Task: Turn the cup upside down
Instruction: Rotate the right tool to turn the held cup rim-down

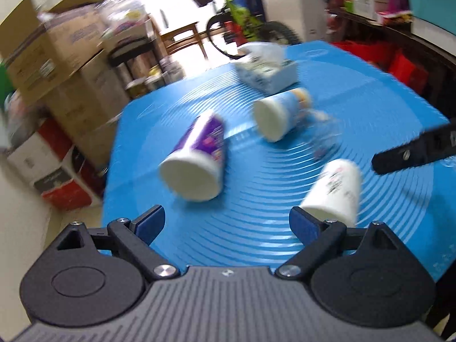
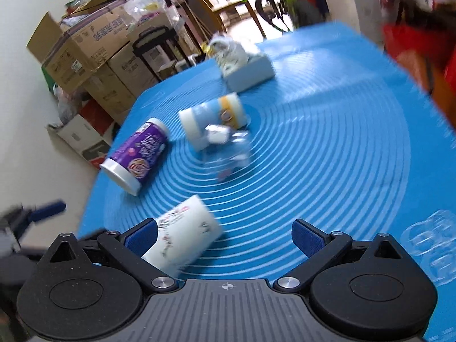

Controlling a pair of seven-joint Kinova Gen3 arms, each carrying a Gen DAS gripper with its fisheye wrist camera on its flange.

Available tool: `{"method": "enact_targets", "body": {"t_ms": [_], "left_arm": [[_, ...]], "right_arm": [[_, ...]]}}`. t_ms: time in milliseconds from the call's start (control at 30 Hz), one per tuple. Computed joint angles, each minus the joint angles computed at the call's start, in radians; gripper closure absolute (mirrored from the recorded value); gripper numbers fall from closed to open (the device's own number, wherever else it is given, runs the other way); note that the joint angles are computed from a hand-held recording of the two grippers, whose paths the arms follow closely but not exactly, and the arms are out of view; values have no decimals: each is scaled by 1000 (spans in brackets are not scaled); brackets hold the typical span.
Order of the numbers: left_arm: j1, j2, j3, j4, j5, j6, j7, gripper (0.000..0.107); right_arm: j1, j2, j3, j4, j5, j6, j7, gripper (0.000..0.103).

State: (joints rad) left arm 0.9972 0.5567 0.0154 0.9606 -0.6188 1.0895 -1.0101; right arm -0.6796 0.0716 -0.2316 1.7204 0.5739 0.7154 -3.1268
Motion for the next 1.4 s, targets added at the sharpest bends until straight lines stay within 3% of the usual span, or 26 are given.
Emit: {"method": "enact_targets", "body": {"t_ms": [300,533,767,900,1000,1167,1400], "left_arm": [[-72,-53,-3,153,-8,-53,104,14],[-104,-51,24,179,10,-102,99,14],[-104,-53,26,196,23,-147,85,14],[-105,-53,25,200,30,-156,81,14],[-104,-56,25,202,33,-158,81,14],[-98,-59,26,203,32,-164,84,14],[-78,-54,27,201,21,-177,86,14]], "right_arm": [[31,109,59,-106,-259,-94,43,9],[50,155,78,-127,-414,-100,48,23],[43,171,101,-127,-447,-124,41,34],[52,173,82,-129,-413,-126,37,38],[122,165,-20,-115,-314,-126,-10,41],[82,140,-35,-99,-111,-93,-79,41],[-226,87,218,-39,174,30,-172,41]]}}
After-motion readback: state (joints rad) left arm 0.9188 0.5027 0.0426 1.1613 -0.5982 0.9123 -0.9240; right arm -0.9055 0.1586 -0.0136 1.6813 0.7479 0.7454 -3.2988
